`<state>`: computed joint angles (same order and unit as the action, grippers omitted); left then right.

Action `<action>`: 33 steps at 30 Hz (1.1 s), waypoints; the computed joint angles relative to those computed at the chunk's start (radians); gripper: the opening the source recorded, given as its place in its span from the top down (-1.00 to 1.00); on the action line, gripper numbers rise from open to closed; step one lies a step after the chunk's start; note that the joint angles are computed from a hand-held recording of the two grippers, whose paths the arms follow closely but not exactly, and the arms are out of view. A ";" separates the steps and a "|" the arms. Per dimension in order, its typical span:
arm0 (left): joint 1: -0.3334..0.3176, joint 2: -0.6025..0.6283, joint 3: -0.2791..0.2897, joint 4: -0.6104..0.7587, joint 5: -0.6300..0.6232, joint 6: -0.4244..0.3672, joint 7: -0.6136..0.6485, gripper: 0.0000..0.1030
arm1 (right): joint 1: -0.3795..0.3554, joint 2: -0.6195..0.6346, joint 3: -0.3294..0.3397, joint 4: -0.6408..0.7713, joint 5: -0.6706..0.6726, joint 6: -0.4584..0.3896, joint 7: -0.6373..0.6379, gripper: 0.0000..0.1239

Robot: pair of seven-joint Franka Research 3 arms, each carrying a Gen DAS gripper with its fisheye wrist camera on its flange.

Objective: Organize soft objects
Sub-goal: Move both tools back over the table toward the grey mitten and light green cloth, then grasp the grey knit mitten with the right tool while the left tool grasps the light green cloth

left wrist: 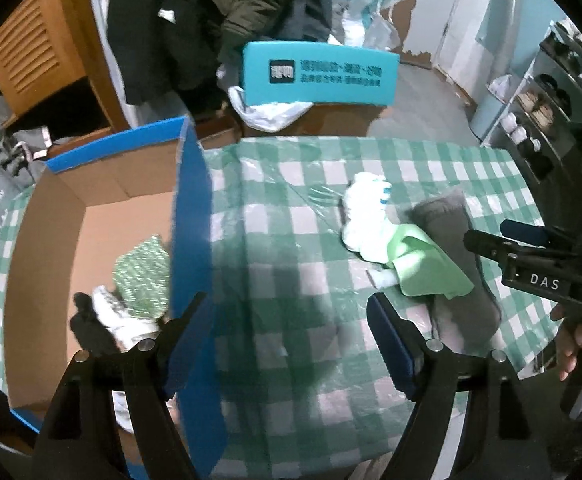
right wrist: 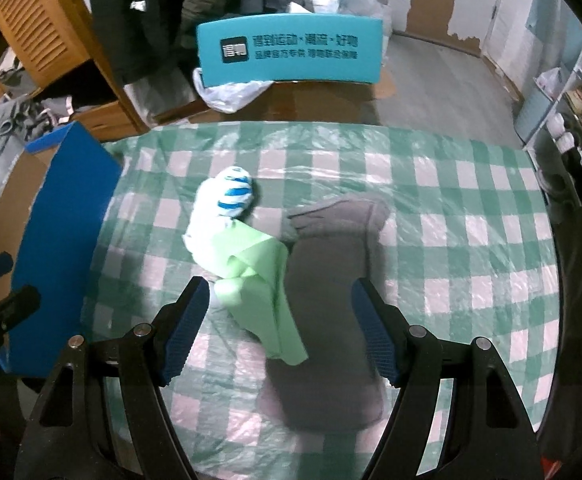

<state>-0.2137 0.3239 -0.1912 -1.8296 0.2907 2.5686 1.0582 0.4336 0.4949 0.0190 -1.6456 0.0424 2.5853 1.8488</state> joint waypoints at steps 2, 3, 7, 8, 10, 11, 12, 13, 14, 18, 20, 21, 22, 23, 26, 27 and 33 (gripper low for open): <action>-0.003 0.018 -0.007 0.022 -0.008 -0.011 0.010 -0.55 | -0.001 0.000 -0.008 -0.008 -0.004 0.000 0.008 -0.19; -0.002 0.028 -0.013 0.033 -0.020 -0.014 0.020 -0.55 | -0.001 0.002 -0.011 -0.010 -0.007 -0.001 0.012 -0.19; -0.004 0.075 -0.027 0.082 -0.061 -0.026 0.048 -0.55 | -0.010 0.008 -0.020 -0.019 -0.011 -0.003 0.027 -0.19; -0.005 0.089 -0.029 0.098 -0.068 -0.032 0.054 -0.55 | -0.010 0.013 -0.025 -0.017 -0.016 -0.005 0.034 -0.19; -0.011 0.116 -0.028 0.127 -0.074 -0.048 0.059 -0.55 | -0.013 0.024 -0.030 -0.013 -0.020 -0.012 0.046 -0.19; -0.015 0.127 -0.027 0.138 -0.076 -0.052 0.061 -0.55 | -0.017 0.029 -0.029 -0.011 -0.018 -0.014 0.046 -0.19; -0.018 0.136 -0.025 0.147 -0.075 -0.056 0.060 -0.55 | -0.021 0.035 -0.027 -0.007 -0.014 -0.016 0.046 -0.19; -0.021 0.146 -0.023 0.156 -0.075 -0.058 0.058 -0.55 | -0.027 0.040 -0.023 -0.005 -0.007 -0.016 0.044 -0.19; -0.021 0.158 -0.024 0.168 -0.080 -0.063 0.061 -0.55 | -0.033 0.045 -0.018 -0.003 0.002 -0.016 0.039 -0.19; -0.020 0.194 -0.029 0.204 -0.101 -0.093 0.075 -0.55 | -0.051 0.073 -0.005 0.017 0.040 -0.017 0.022 -0.19; -0.024 0.210 -0.027 0.218 -0.102 -0.105 0.076 -0.55 | -0.055 0.092 -0.003 0.034 0.052 -0.021 0.017 -0.19; -0.024 0.215 -0.027 0.221 -0.104 -0.107 0.079 -0.55 | -0.058 0.101 0.001 0.043 0.060 -0.025 0.010 -0.19; -0.025 0.222 -0.027 0.229 -0.106 -0.115 0.081 -0.55 | -0.062 0.113 0.006 0.055 0.069 -0.032 0.002 -0.19; -0.026 0.228 -0.027 0.235 -0.107 -0.122 0.083 -0.55 | -0.065 0.123 0.010 0.066 0.077 -0.039 -0.007 -0.19; -0.027 0.242 -0.027 0.250 -0.110 -0.136 0.091 -0.55 | -0.065 0.146 0.011 0.086 0.089 -0.054 -0.022 -0.19; -0.027 0.246 -0.027 0.254 -0.111 -0.140 0.093 -0.55 | -0.064 0.148 0.010 0.087 0.090 -0.054 -0.026 -0.19; -0.029 0.266 -0.028 0.280 -0.121 -0.161 0.101 -0.55 | -0.084 0.143 0.028 0.065 0.138 -0.037 -0.063 0.55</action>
